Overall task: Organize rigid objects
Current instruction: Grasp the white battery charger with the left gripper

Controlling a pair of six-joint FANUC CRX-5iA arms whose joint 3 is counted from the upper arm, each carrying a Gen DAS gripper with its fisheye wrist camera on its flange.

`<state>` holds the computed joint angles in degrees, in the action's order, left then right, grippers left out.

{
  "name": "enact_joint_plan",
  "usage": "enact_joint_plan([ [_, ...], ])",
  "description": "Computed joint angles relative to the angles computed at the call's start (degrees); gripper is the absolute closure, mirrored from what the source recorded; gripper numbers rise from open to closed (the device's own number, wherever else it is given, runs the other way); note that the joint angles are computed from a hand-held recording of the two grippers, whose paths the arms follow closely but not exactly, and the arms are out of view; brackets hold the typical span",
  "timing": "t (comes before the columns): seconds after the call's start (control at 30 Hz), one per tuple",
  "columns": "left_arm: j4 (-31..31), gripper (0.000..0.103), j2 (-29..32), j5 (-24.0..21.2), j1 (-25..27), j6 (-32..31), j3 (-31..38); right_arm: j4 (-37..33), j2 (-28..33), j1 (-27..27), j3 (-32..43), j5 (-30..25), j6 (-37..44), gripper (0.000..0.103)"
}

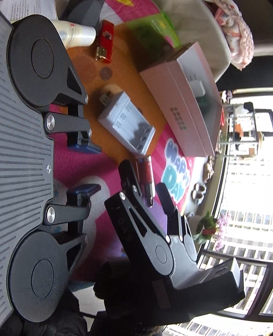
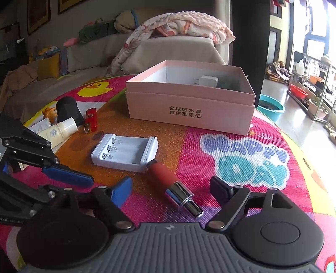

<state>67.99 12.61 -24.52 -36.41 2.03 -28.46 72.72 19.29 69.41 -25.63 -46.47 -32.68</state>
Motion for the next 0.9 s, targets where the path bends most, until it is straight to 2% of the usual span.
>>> enact_joint_plan([
  [0.03,-0.5,0.048,0.2,-1.6,0.4,-0.6,0.3,0.4,-0.2,-0.1,-0.3,0.3,-0.6,0.021],
  [0.1,-1.9,0.043,0.5,-3.1,0.7,-1.4,0.8,1.5,-0.7,-0.5,-1.0,1.0,-2.1,0.021],
  [0.2,-5.3,0.044,0.8,-3.6,1.3,0.9,2.1,3.3,-1.4,-1.2,-2.2,2.3,-4.5,0.021],
  [0.23,-5.9,0.045,0.6,-2.3,1.2,1.7,2.2,3.8,-1.6,-1.3,-2.5,2.5,-5.2,0.021],
  [0.27,-4.2,0.045,0.0,1.3,0.3,0.4,1.4,4.3,-1.8,-1.4,-2.8,2.7,-5.8,0.021],
  [0.3,0.6,0.046,-0.7,6.0,-1.3,-3.8,0.1,4.6,-1.9,-1.5,-3.0,2.8,-6.4,0.021],
  [0.33,7.9,0.047,-1.2,10.8,-3.4,-9.7,-0.9,5.0,-2.1,-1.6,-3.2,3.0,-7.0,0.021],
  [0.37,12.8,0.047,-1.3,13.4,-4.6,-13.0,-1.1,5.3,-2.2,-1.7,-3.4,3.2,-7.5,0.021],
  [0.4,15.0,0.047,-1.0,14.8,-4.9,-13.4,-0.4,5.5,-2.3,-1.8,-3.5,3.4,-7.7,0.021],
  [0.47,20.0,0.047,0.5,14.0,-4.5,-13.8,1.8,5.5,-2.3,-1.8,-3.5,3.3,-7.7,0.021],
  [0.5,19.1,0.047,1.7,11.7,-3.2,-10.9,3.3,5.4,-2.2,-1.7,-3.4,3.2,-7.6,0.021],
  [0.6,6.5,0.047,7.5,0.4,3.2,5.4,10.2,4.4,-2.0,-1.3,-3.0,2.7,-6.6,0.021],
  [0.67,-2.2,0.048,10.1,-3.7,5.4,12.8,14.0,1.9,-1.8,-0.6,-2.2,1.9,-3.6,0.021],
  [0.7,-4.9,0.049,10.5,-4.5,5.8,14.2,14.6,0.2,-1.8,0.0,-1.8,1.4,-1.2,0.021],
  [0.77,-4.2,0.049,9.6,-4.1,5.4,11.1,12.9,-3.4,-1.2,1.8,-0.7,-1.7,4.1,0.021],
  [0.83,-2.8,0.05,7.6,-3.5,4.6,8.2,10.2,-4.1,-1.7,2.8,-1.5,-4.0,4.0,0.017],
  [0.9,-2.5,0.05,5.7,-0.7,3.0,5.6,7.5,-4.1,-3.0,2.5,-3.3,-3.6,1.1,0.016],
])
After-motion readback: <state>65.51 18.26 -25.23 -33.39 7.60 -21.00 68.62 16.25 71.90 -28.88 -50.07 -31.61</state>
